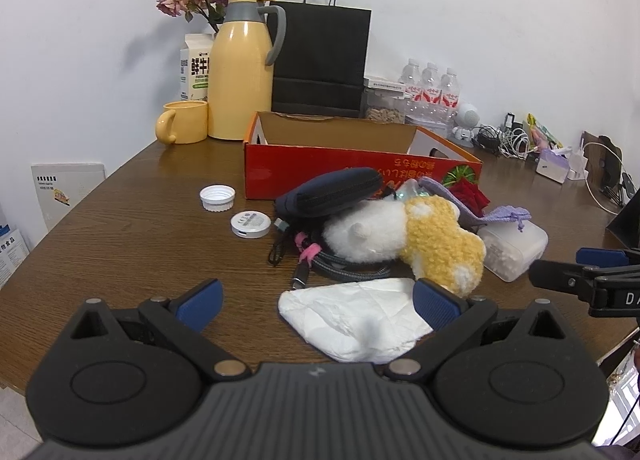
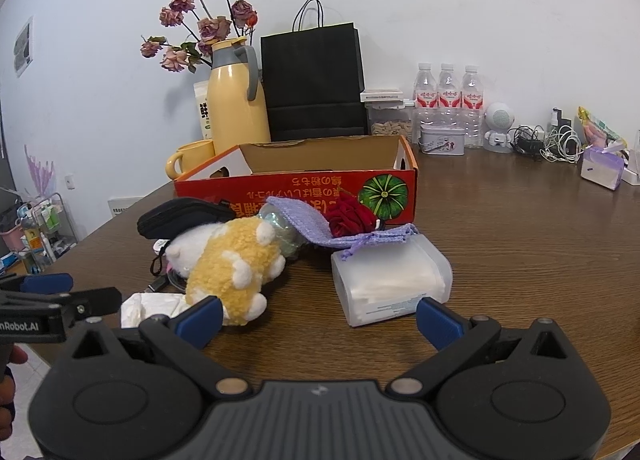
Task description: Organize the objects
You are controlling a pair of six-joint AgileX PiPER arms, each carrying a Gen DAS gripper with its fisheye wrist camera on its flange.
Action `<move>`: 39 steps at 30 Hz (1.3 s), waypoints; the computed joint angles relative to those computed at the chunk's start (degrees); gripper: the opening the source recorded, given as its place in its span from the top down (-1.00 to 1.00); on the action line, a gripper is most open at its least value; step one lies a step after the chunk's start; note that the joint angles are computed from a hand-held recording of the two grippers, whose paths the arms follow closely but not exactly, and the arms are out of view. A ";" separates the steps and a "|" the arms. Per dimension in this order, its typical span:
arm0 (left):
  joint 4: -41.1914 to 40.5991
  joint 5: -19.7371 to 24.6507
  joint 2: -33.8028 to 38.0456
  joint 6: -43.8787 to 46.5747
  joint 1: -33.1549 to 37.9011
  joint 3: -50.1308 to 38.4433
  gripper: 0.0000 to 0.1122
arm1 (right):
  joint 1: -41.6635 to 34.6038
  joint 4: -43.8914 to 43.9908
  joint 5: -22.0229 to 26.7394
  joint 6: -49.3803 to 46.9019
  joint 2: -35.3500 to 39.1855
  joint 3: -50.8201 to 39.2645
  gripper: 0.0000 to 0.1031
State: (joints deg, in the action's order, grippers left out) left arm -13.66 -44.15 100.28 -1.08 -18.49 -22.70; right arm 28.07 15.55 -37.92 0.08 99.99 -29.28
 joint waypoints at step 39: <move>12.65 -0.47 3.57 -4.59 15.36 -0.78 0.53 | -11.37 -14.73 5.73 0.04 11.98 -13.84 -0.59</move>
